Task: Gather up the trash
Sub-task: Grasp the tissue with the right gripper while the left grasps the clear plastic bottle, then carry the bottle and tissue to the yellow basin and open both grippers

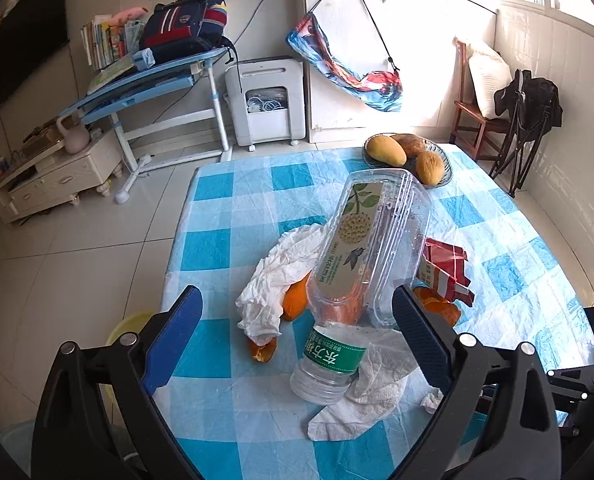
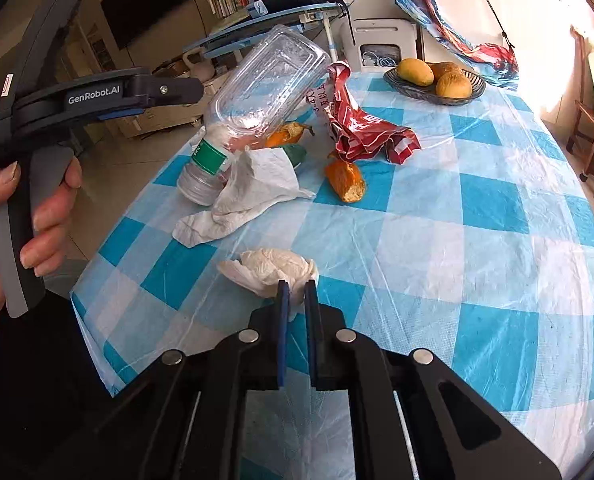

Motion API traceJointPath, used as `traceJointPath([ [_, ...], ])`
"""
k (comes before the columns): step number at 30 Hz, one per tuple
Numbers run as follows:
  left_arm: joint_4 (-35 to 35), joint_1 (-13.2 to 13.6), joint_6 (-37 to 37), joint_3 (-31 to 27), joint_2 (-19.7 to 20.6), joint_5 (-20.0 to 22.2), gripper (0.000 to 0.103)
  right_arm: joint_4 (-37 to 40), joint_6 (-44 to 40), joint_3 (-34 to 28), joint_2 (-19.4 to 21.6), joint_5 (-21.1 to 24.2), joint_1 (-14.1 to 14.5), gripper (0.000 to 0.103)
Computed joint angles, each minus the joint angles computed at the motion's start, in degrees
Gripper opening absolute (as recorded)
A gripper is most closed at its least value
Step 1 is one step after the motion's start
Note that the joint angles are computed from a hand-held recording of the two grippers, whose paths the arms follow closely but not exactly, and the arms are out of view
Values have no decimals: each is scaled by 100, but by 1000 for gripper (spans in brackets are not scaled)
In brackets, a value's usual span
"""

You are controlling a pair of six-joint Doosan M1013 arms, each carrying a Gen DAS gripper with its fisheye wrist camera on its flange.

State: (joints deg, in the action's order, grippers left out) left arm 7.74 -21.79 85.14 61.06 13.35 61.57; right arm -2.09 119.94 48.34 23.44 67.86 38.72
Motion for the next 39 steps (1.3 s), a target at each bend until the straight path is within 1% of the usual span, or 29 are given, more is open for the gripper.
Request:
traceJointPath([
  [2, 90, -126, 174, -213, 170, 141, 93, 0, 30, 20, -1, -64, -9, 16],
  [3, 60, -157, 263, -347, 271, 249, 93, 28, 20, 65, -20, -141, -10, 26],
  [4, -50, -170, 352, -501, 387, 391, 93, 68, -5, 116, -46, -245, -20, 38],
  [5, -125, -172, 407, -639, 493, 543, 94, 75, -26, 153, -62, -311, -18, 40],
  [7, -129, -188, 437, -859, 674, 775, 94, 92, -65, 172, -68, -372, -19, 41],
  [10, -229, -161, 428, -1037, 823, 965, 94, 128, -111, 224, -92, -453, -38, 41],
  [12, -433, -117, 435, -1041, 837, 977, 94, 97, -120, 234, -96, -460, -31, 38],
  [13, -580, -86, 451, -1044, 839, 990, 87, 93, -115, 230, -92, -447, -37, 30],
  [14, -704, -67, 464, -1045, 843, 1028, 75, 147, -120, 244, -94, -453, -56, 26],
  [15, -690, -71, 446, -1032, 837, 1032, 74, 194, -111, 259, -99, -466, -76, 19],
  [16, -696, -70, 422, -970, 800, 951, 73, 239, -102, 282, -108, -489, -96, 16],
  [19, -768, -42, 322, -812, 686, 772, 72, 310, -60, 336, -132, -548, -127, 11],
  [22, -934, 22, 220, -650, 525, 593, 72, 318, 1, 383, -160, -620, -129, 9],
  [26, -1222, 190, 133, -458, 281, 394, 70, 248, 53, 432, -205, -741, -106, 8],
  [33, -1583, 631, -33, -61, -137, 114, 69, 153, 55, 423, -230, -828, -33, 7],
  [39, -1692, 978, -185, 170, -394, -93, 69, 80, -27, 290, -202, -895, 54, 7],
])
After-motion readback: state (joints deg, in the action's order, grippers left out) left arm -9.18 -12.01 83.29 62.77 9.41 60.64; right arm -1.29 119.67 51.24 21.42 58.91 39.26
